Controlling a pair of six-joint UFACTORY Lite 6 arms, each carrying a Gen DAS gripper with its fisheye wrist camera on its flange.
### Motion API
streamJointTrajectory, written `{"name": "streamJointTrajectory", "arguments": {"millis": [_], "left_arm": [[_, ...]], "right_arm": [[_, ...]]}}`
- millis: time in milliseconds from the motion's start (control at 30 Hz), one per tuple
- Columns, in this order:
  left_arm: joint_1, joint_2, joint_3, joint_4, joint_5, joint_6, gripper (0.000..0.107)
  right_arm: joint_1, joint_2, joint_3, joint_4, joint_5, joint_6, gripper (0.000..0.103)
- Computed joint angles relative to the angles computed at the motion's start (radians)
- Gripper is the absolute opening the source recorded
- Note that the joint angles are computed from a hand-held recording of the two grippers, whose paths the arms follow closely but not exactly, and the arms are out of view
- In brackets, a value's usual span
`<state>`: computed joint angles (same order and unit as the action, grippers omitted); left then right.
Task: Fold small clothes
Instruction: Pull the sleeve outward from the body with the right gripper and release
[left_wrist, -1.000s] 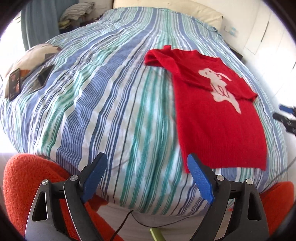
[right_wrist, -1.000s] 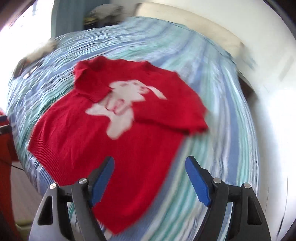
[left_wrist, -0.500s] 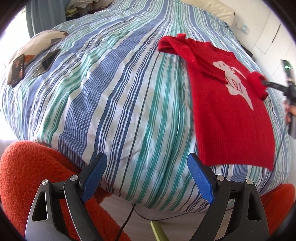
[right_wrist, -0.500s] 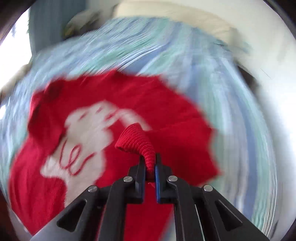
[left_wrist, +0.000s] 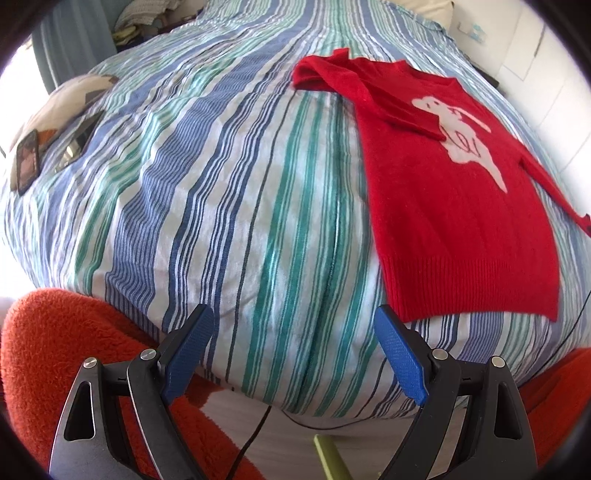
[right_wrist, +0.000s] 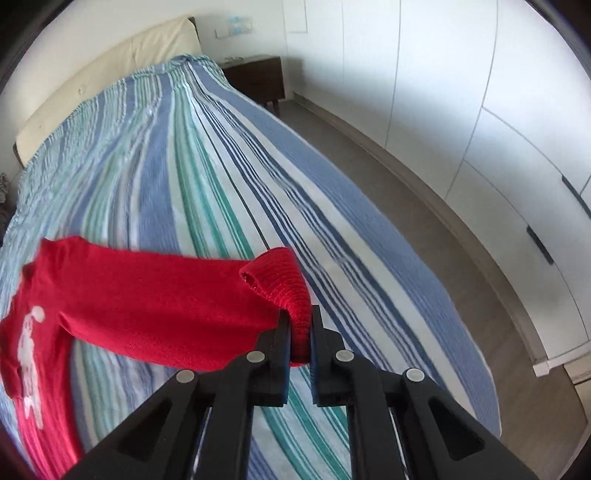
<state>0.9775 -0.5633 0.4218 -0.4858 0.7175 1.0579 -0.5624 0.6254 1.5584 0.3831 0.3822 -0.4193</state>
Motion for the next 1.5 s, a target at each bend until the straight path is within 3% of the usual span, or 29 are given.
{"name": "streamJointTrajectory", "arguments": {"millis": [267, 367, 467, 567, 667, 767, 833, 900, 933, 1000, 1067, 1133, 1233, 1300, 1367, 1433, 1500], "left_arm": [[-0.043, -0.047, -0.037, 0.058, -0.038, -0.040, 0.090], [-0.037, -0.040, -0.032, 0.058, -0.038, -0.043, 0.090], [0.000, -0.021, -0.019, 0.034, -0.026, -0.010, 0.090], [0.017, 0.009, -0.003, 0.025, -0.024, -0.002, 0.090], [0.018, 0.014, 0.000, 0.019, -0.023, -0.004, 0.090], [-0.005, -0.005, -0.006, 0.032, -0.029, -0.029, 0.090], [-0.014, -0.016, -0.001, 0.045, -0.024, -0.044, 0.090], [-0.023, -0.020, 0.024, 0.065, -0.008, -0.070, 0.090], [-0.022, -0.020, 0.048, 0.068, 0.008, -0.077, 0.089], [0.000, -0.019, 0.130, 0.023, 0.063, -0.035, 0.089], [-0.027, 0.010, 0.240, -0.038, 0.091, -0.002, 0.090], [-0.113, 0.050, 0.325, -0.069, 0.066, -0.003, 0.095], [-0.366, 0.160, 0.425, -0.049, -0.046, -0.046, 0.097], [-0.556, 0.285, 0.473, 0.023, -0.148, -0.120, 0.097], [-0.676, 0.483, 0.576, 0.094, -0.171, -0.297, 0.092], [-0.713, 0.693, 0.717, 0.107, -0.127, -0.461, 0.082], [-0.713, 0.843, 0.821, 0.055, -0.085, -0.568, 0.082]], "right_arm": [[-0.037, 0.142, 0.022, 0.044, -0.048, -0.021, 0.007], [-0.103, 0.174, 0.053, 0.261, 0.020, -0.220, 0.007], [-0.210, 0.187, 0.067, 0.480, 0.131, -0.376, 0.013], [-0.251, 0.122, 0.012, 0.470, 0.100, -0.374, 0.024], [-0.260, 0.006, -0.094, 0.574, 0.057, -0.512, 0.025], [-0.264, -0.030, -0.124, 0.760, 0.150, -0.723, 0.026], [-0.257, 0.049, -0.044, 0.728, 0.236, -0.681, 0.031], [-0.238, 0.153, 0.032, 0.584, 0.217, -0.530, 0.032], [-0.248, 0.170, 0.029, 0.561, 0.193, -0.505, 0.022], [-0.266, 0.091, -0.071, 0.626, 0.128, -0.579, 0.019], [-0.256, -0.045, -0.218, 0.661, 0.048, -0.692, 0.023], [-0.264, -0.213, -0.385, 0.746, 0.053, -0.887, 0.025], [-0.344, -0.485, -0.653, 0.840, 0.149, -1.120, 0.041], [-0.395, -0.649, -0.793, 0.837, 0.219, -1.154, 0.044], [-0.453, -0.806, -0.916, 0.820, 0.302, -1.164, 0.046], [-0.453, -0.964, -1.046, 0.831, 0.340, -1.152, 0.050], [-0.436, -1.059, -1.123, 0.818, 0.354, -1.125, 0.052]]}}
